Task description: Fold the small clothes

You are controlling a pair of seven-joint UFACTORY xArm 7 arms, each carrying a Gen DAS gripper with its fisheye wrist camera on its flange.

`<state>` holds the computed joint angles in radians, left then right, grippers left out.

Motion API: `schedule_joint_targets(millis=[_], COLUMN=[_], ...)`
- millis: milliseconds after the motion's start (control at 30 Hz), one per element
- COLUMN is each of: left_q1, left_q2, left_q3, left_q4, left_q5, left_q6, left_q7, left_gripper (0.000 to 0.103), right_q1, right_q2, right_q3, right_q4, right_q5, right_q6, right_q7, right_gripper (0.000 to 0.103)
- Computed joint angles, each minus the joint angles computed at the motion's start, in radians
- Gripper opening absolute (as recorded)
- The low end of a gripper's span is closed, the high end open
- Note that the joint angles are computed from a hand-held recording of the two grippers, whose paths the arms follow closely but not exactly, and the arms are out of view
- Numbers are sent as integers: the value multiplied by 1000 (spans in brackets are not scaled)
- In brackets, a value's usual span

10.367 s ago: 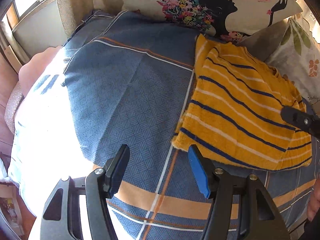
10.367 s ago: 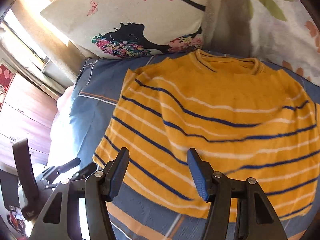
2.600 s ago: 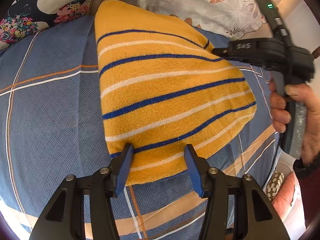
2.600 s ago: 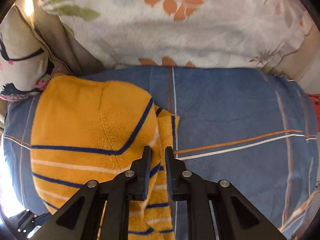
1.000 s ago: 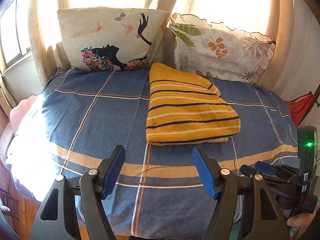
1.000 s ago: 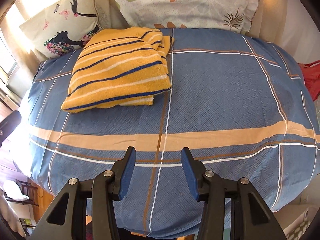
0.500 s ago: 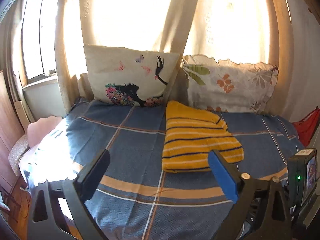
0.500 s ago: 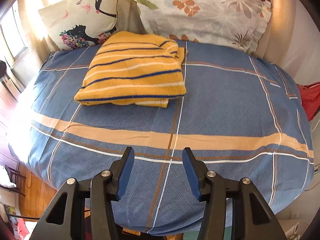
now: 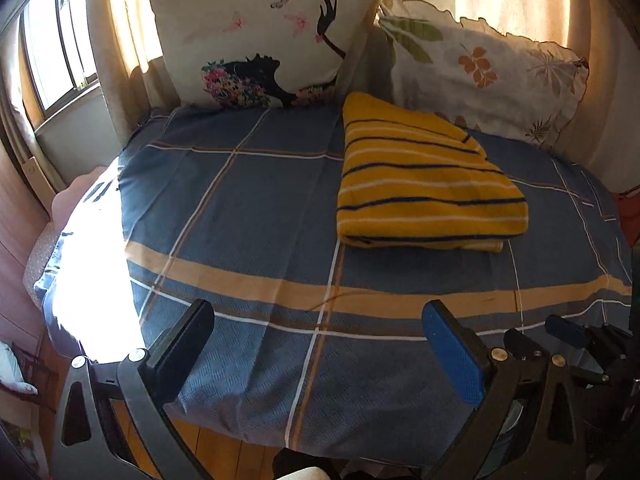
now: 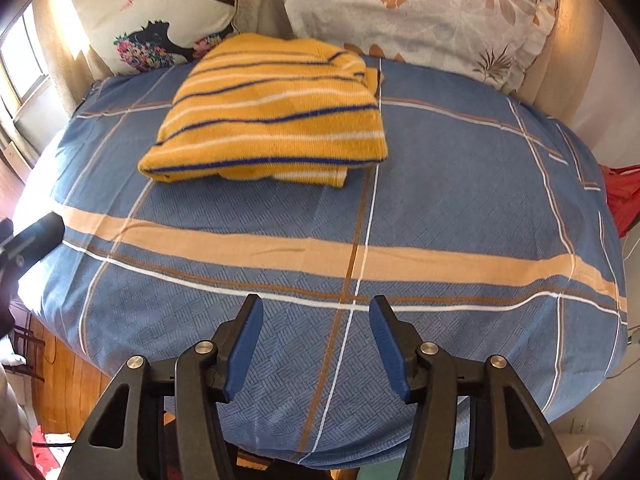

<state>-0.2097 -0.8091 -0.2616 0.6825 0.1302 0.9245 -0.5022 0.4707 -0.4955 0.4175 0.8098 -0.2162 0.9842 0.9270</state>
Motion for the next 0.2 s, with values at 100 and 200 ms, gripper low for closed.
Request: schedule_joint_targets(millis=[100,200], left_q1=[-8,-15], left_q2=[7,13], left_q3=[1,10], left_q4=[-4,-6], left_q5=[-14,-20], left_q6=[26,30], left_q7=[-1,7], left_gripper=[103,103], right_q1=[1,0], right_q2=[21,34], right_q3=[2,3], right_q4=[4,8], right_q5=[7,2], right_q6=[14,27], right_q7=[4,19], right_gripper=[59,59])
